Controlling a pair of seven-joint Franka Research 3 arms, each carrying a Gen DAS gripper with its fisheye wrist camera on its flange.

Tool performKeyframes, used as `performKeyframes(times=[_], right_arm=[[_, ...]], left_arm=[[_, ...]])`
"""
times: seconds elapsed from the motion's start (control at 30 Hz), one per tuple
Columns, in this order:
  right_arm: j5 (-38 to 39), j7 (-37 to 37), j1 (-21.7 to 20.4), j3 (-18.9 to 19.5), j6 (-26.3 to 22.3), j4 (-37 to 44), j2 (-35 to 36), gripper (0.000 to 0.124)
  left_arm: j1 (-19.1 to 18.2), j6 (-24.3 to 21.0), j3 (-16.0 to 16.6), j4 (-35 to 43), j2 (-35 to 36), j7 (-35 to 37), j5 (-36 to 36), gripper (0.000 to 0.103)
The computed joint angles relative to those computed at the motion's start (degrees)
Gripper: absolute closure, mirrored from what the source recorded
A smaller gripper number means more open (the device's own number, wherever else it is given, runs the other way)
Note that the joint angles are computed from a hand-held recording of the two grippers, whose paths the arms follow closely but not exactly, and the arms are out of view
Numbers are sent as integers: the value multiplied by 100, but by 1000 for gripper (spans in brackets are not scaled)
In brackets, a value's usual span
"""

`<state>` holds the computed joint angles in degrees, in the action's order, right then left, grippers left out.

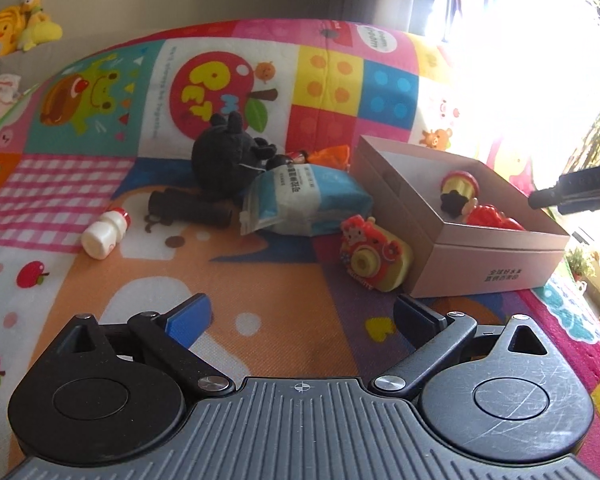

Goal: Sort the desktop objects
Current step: 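Lower the red daruma doll into the pink box and open the right tool, then grasp the white yogurt bottle with the left tool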

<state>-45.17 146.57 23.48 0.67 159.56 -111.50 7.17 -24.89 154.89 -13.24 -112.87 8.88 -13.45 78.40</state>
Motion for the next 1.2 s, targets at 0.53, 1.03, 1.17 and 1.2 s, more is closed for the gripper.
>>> performKeyframes(times=[0.53,1.03,1.17,1.2], right_arm=[[-2139,806,663,-414,68,973,932,73],[-1464,-403,1084,252,920,738,978,78],[-754,-728,1259,188,659,1176,1431,97],[-562,-837,1276,185,588,1208,1460,104]], left_arm=[[53,-105,-44,-201,-153,160,-198,3],[213,-840,-114,-556,-512,-366,-438,2],[295,-777,-149,-716,-616,-459,-508,2],[321,-724,-148,-764,-653,-563,-471,2]])
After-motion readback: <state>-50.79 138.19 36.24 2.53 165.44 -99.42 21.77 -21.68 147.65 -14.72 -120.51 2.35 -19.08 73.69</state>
